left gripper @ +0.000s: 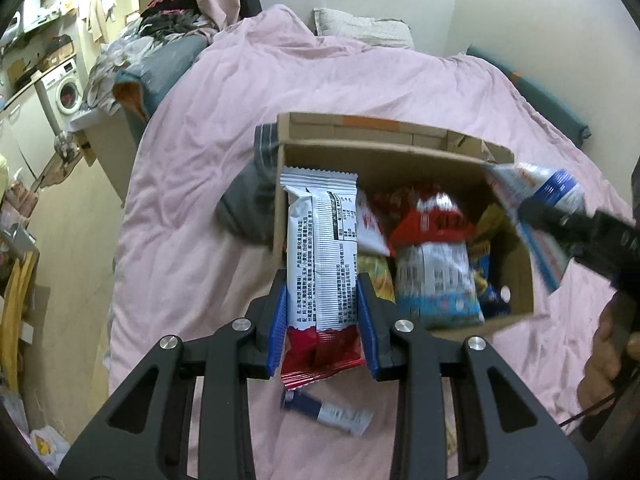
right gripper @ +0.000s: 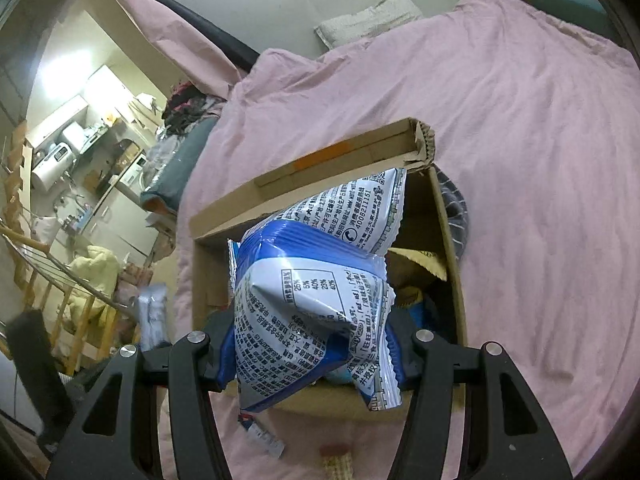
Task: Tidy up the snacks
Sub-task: 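Lower both held snacks into the box and open both tools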
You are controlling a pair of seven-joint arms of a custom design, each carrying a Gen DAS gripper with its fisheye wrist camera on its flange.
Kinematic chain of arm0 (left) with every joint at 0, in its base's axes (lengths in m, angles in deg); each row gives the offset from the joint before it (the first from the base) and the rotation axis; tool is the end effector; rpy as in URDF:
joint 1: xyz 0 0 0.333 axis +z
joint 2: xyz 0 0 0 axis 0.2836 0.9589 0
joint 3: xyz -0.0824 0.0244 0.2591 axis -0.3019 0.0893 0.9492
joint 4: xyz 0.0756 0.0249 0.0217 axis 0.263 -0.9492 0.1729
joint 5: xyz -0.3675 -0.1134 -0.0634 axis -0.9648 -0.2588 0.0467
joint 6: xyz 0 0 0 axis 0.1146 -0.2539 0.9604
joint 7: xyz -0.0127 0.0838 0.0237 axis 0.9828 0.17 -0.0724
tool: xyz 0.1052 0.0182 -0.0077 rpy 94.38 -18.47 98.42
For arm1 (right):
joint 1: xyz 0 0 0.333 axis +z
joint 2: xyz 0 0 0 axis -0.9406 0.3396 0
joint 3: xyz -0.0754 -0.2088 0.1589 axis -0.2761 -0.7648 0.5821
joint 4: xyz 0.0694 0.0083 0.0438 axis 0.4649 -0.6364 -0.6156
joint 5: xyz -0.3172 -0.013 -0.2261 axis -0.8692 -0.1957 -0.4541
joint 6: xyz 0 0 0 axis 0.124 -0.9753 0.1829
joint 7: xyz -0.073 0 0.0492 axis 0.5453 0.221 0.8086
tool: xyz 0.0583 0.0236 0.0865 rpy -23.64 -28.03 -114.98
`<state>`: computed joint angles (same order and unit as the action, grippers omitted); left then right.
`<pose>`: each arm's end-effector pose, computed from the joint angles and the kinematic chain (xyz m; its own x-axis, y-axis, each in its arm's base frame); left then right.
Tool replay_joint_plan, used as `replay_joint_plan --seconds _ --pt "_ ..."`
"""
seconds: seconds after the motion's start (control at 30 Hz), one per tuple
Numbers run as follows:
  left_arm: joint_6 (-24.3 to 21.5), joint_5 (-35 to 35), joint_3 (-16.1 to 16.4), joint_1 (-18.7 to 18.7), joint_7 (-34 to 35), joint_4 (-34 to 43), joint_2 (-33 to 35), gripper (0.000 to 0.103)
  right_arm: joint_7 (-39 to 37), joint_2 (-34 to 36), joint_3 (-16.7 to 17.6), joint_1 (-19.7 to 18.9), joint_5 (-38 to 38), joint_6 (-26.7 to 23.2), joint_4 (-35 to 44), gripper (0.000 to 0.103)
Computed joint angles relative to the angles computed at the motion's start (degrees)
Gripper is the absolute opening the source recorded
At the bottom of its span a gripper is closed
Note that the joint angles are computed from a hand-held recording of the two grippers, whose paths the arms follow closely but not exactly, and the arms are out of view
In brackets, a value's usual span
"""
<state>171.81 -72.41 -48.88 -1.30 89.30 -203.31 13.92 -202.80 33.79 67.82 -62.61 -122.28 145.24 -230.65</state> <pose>0.4640 -0.2964 0.4186 -0.4976 -0.8645 0.0709 -0.6948 0.3483 -0.6293 0.3724 0.2570 0.3896 -0.2707 -0.8127 -0.5161 -0.5943 0.5628 -0.5745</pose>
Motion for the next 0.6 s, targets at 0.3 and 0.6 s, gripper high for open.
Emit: replay_joint_plan --seconds 0.3,0.6 --pt "-4.17 14.13 1.60 -2.29 -10.88 12.89 12.87 0.028 -5.29 10.07 -4.67 1.99 1.84 1.61 5.26 0.059" --pt "-9.64 19.30 4.31 -6.42 -13.07 21.34 21.96 0.028 -33.07 20.07 -11.23 9.93 30.30 4.46 7.91 0.060"
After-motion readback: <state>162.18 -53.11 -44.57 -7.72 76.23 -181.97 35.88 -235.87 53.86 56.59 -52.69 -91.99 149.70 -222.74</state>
